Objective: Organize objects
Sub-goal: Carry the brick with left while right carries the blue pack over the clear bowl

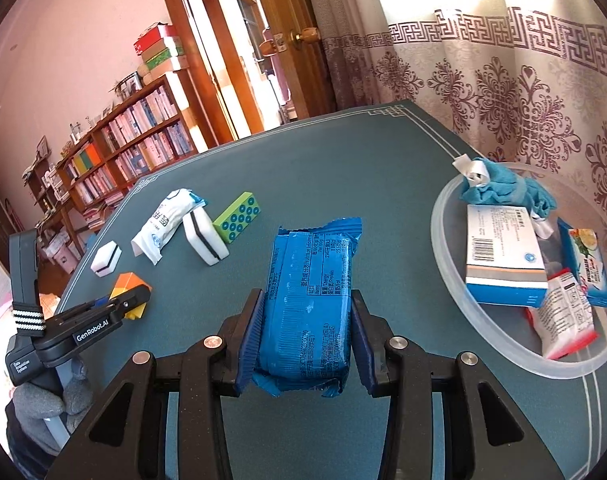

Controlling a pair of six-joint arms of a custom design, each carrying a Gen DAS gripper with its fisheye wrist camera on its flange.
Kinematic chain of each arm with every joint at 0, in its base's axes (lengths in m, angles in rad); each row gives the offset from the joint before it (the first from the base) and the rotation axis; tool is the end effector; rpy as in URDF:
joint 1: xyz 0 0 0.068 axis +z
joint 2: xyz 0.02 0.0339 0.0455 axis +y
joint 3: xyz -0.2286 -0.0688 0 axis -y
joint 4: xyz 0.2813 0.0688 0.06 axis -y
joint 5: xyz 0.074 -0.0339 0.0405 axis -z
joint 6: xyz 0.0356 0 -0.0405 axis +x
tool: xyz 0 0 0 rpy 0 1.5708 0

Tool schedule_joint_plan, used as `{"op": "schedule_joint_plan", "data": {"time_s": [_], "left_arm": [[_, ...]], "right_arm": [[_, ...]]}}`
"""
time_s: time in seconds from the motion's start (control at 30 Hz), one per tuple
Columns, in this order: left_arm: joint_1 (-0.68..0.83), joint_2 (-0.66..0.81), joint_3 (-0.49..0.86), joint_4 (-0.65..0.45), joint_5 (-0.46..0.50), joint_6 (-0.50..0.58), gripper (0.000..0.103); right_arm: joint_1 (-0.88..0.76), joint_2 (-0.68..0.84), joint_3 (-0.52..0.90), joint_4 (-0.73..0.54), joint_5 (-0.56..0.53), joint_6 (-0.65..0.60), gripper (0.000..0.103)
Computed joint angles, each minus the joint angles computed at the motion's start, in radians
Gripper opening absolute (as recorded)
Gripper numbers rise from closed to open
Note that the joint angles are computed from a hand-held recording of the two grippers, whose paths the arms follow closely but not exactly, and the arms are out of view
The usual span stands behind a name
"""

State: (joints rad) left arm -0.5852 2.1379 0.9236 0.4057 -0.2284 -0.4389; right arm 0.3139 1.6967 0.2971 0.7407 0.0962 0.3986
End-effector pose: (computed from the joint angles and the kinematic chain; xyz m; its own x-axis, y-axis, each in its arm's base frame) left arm 0.3148 -0.1989 -0.0150 -0.7191 -0.0201 -0.6947 0.1128 0.9830 -0.1452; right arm 0.2315 0.0716 0.0063 -0.6279 0.2023 -0.7515 0.0093 0.9675 0.2527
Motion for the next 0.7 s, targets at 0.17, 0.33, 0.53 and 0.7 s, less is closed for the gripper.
{"op": "schedule_joint_plan", "data": {"time_s": [0.17,0.33,0.53,0.7], "left_arm": [[-0.017,-0.007,0.002,-0.014,0.014,-0.005,0.033],[-0.035,-0.03,-0.013,-0.018,0.022,-0.012,0.033],[-0.062,-0.031,0.006,-0.047,0.021,-0.023,0.033],[-0.089,-0.009,0.056,-0.085,0.018,-0.026,0.033]], "right_arm": [[-0.063,-0.117,-0.092,0.005,0.011,-0.012,0.042],[-0.168,-0.232,-0.168,-0.007,-0.004,-0.032,0.042],[-0.327,-0.298,-0.225,0.006,-0.059,-0.061,0.042],[-0.444,-0.269,-0.233,0.048,-0.107,-0.072,0.042]]}}
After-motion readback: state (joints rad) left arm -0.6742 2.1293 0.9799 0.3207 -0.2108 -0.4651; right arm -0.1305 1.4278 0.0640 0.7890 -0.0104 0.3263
